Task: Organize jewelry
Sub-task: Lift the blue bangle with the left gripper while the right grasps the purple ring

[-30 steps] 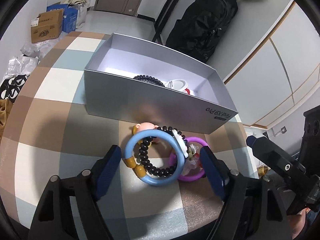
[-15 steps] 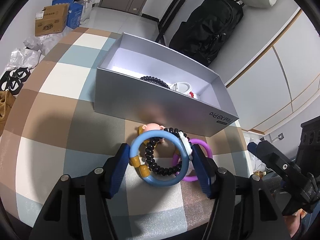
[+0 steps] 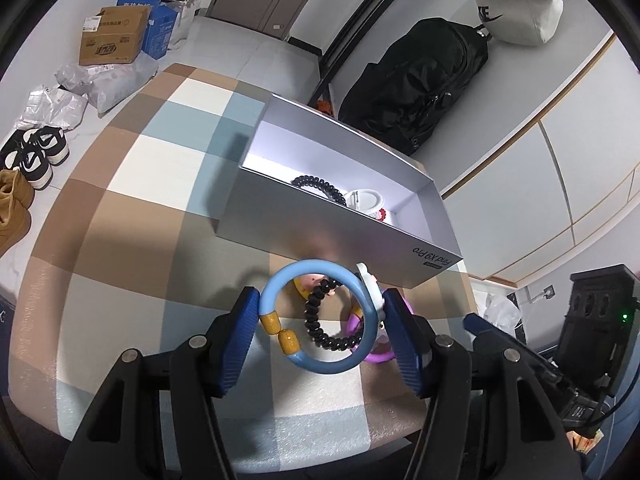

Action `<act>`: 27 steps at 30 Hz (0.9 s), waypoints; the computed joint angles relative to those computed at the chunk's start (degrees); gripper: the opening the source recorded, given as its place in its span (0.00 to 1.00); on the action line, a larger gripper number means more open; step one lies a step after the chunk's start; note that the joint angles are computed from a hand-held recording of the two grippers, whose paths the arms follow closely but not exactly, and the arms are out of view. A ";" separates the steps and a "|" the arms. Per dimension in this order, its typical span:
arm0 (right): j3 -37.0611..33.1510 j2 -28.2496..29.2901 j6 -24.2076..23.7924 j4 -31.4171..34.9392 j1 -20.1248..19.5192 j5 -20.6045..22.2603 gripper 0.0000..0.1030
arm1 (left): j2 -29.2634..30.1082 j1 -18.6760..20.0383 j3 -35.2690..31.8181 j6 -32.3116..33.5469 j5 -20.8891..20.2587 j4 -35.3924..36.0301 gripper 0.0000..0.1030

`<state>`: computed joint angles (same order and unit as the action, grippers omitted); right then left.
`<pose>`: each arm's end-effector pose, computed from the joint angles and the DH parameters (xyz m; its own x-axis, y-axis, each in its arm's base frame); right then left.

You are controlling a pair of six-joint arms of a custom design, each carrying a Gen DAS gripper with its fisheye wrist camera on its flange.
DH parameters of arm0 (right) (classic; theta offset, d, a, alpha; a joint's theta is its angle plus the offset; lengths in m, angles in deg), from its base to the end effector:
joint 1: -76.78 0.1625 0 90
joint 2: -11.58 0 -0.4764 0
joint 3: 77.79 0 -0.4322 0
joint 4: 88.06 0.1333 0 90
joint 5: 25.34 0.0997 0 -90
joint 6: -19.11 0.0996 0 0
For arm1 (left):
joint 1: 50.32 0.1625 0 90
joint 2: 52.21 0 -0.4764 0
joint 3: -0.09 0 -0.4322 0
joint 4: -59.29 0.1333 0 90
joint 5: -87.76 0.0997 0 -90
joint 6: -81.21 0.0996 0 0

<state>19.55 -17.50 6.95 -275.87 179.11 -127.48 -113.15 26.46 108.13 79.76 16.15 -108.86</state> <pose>0.2616 -0.6708 -0.0430 -0.9162 -0.2840 0.2827 -0.3874 0.8082 -0.4436 0.0095 -0.6800 0.2328 -0.9656 0.0375 -0.2571 0.1715 0.8352 -0.5225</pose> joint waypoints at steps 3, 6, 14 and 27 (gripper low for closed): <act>-0.55 0.42 -0.27 1.89 -0.03 0.81 0.97 | -0.20 0.23 -0.10 -0.17 -0.52 0.42 0.56; -1.45 0.99 -0.07 3.66 -0.19 1.96 0.84 | -0.60 0.57 -0.06 -0.39 -1.40 0.32 0.56; -3.66 2.54 0.11 7.15 0.01 2.27 0.42 | -0.75 1.21 -0.51 -1.18 -2.44 0.98 0.56; -3.38 1.96 0.71 7.02 -0.16 2.57 0.08 | -0.70 1.40 -0.76 -1.90 -3.32 1.52 0.56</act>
